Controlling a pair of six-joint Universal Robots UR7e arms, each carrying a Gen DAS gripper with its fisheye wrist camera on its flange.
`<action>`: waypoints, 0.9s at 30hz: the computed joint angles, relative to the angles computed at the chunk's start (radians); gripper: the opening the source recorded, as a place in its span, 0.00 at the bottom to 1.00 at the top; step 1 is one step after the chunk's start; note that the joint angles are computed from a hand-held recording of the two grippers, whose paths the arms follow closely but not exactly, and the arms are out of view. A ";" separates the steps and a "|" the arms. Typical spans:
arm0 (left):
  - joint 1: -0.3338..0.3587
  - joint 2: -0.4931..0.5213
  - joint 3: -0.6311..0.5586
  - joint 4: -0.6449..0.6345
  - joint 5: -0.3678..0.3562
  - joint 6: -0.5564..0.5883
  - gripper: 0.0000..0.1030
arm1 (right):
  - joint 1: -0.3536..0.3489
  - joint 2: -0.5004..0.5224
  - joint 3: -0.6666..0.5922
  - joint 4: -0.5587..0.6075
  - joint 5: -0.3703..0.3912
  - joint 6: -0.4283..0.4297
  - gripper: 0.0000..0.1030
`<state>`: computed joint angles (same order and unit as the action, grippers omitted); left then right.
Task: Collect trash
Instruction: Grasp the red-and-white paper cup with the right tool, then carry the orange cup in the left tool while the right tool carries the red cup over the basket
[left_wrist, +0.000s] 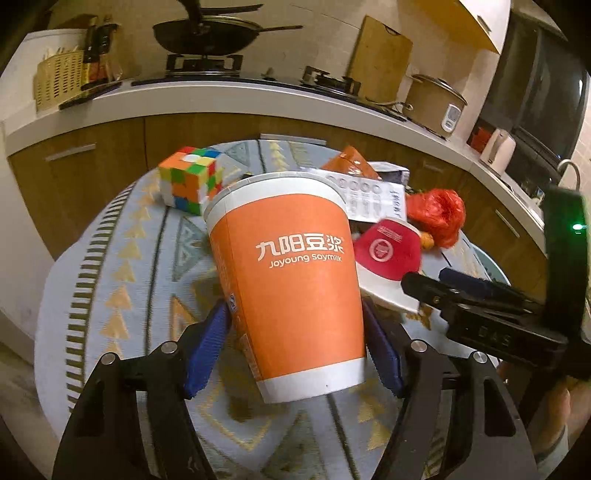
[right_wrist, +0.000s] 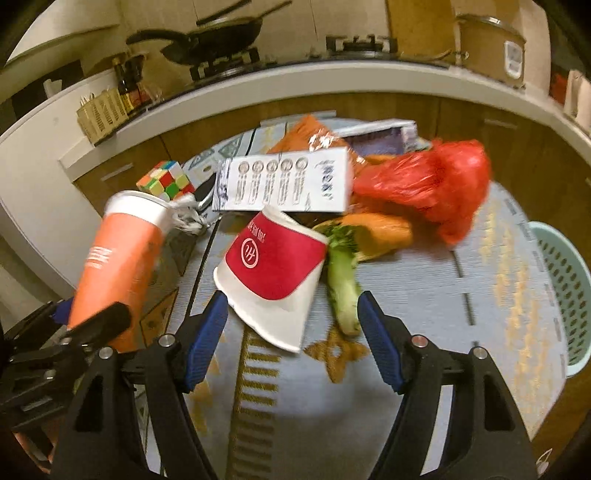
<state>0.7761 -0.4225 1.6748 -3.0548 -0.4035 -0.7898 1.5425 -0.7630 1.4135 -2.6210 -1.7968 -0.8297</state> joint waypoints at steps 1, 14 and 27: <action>0.002 -0.009 0.009 0.010 -0.006 -0.022 0.66 | 0.001 0.013 -0.016 0.018 -0.005 0.011 0.67; 0.008 -0.009 0.081 -0.430 -0.140 0.240 0.67 | 0.022 0.052 -0.059 0.101 0.015 0.024 0.59; -0.029 -0.024 0.130 -0.589 -0.110 0.294 0.67 | 0.017 0.127 -0.174 0.295 0.053 0.130 0.65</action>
